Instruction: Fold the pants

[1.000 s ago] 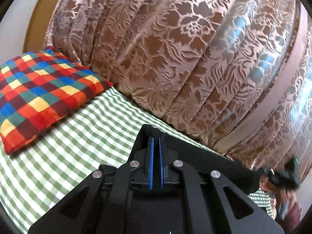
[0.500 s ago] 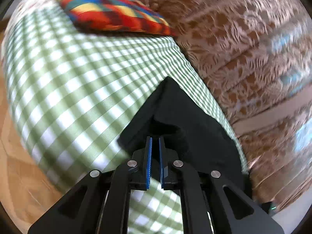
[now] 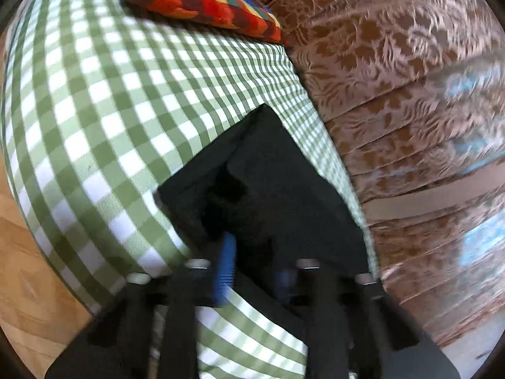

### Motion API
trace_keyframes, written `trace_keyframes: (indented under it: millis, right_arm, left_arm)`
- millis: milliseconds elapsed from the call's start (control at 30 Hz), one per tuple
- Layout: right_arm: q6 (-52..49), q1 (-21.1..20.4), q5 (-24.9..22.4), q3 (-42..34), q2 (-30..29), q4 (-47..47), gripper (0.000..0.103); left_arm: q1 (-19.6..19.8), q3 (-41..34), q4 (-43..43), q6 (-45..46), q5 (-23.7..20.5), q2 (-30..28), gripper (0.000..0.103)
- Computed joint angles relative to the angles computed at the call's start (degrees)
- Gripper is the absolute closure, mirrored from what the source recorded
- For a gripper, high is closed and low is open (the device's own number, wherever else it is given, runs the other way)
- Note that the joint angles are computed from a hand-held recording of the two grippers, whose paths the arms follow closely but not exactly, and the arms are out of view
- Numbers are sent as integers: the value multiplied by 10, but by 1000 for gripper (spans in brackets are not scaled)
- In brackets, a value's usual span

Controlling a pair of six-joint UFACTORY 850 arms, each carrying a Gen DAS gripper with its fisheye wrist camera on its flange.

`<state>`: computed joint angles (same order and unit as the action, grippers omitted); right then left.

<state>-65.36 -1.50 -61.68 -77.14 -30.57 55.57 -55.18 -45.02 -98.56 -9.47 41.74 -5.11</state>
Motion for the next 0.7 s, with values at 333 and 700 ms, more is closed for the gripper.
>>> trace_keyframes:
  millis: [333, 700]
  right_arm:
    - [-53, -14, -48, 21, 46, 43, 96]
    - [-42, -3, -9, 45, 48, -10, 97]
  left_arm:
    - [12, -21, -48, 156, 80, 37, 96]
    - [1, 28, -67, 70, 6, 19, 96]
